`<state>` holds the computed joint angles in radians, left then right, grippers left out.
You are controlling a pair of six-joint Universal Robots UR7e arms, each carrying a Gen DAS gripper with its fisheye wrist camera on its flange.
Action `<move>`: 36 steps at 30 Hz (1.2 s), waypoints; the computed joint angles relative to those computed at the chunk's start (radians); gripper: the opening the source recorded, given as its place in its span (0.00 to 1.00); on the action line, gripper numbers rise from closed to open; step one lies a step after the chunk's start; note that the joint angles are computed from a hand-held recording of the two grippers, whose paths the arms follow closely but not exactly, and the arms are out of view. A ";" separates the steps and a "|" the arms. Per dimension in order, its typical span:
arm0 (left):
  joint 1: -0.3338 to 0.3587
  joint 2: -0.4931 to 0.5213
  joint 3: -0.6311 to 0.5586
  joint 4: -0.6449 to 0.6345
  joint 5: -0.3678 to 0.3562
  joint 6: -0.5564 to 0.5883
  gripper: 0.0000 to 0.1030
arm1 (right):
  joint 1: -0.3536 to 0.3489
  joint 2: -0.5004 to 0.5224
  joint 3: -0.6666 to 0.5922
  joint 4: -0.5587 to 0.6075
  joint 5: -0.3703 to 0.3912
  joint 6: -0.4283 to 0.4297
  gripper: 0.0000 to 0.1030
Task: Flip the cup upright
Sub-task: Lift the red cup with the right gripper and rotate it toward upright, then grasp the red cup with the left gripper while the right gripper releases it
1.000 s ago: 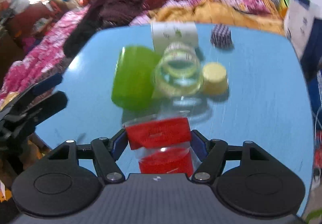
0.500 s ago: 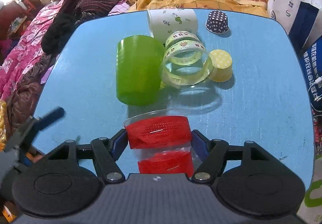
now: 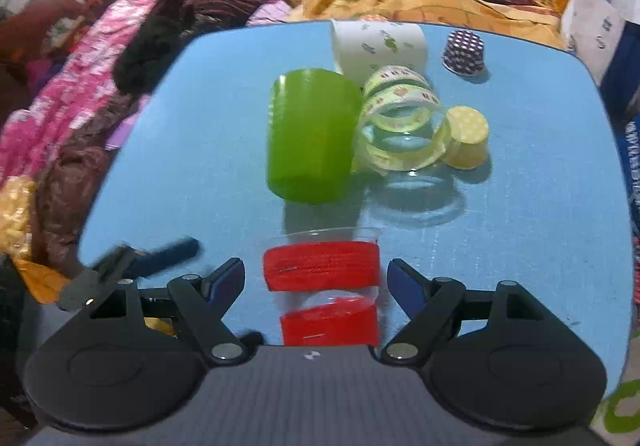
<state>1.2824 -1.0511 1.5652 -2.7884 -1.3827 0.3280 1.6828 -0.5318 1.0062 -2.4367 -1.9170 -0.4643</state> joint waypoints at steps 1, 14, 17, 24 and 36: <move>-0.010 0.005 -0.001 0.008 0.014 -0.007 1.00 | -0.006 -0.007 0.002 0.011 0.024 -0.014 0.78; -0.088 0.076 -0.057 0.091 0.190 -0.261 1.00 | -0.131 -0.129 0.102 -0.055 0.335 -0.108 0.86; -0.104 0.087 -0.064 0.099 0.256 -0.277 0.96 | -0.149 -0.141 0.147 -0.121 0.331 -0.163 0.86; -0.128 0.126 -0.108 0.130 0.365 -0.272 0.93 | -0.193 -0.176 0.213 -0.202 0.380 -0.220 0.93; -0.131 0.117 -0.087 0.080 0.329 -0.139 0.82 | -0.230 -0.192 0.265 -0.227 0.470 -0.262 0.93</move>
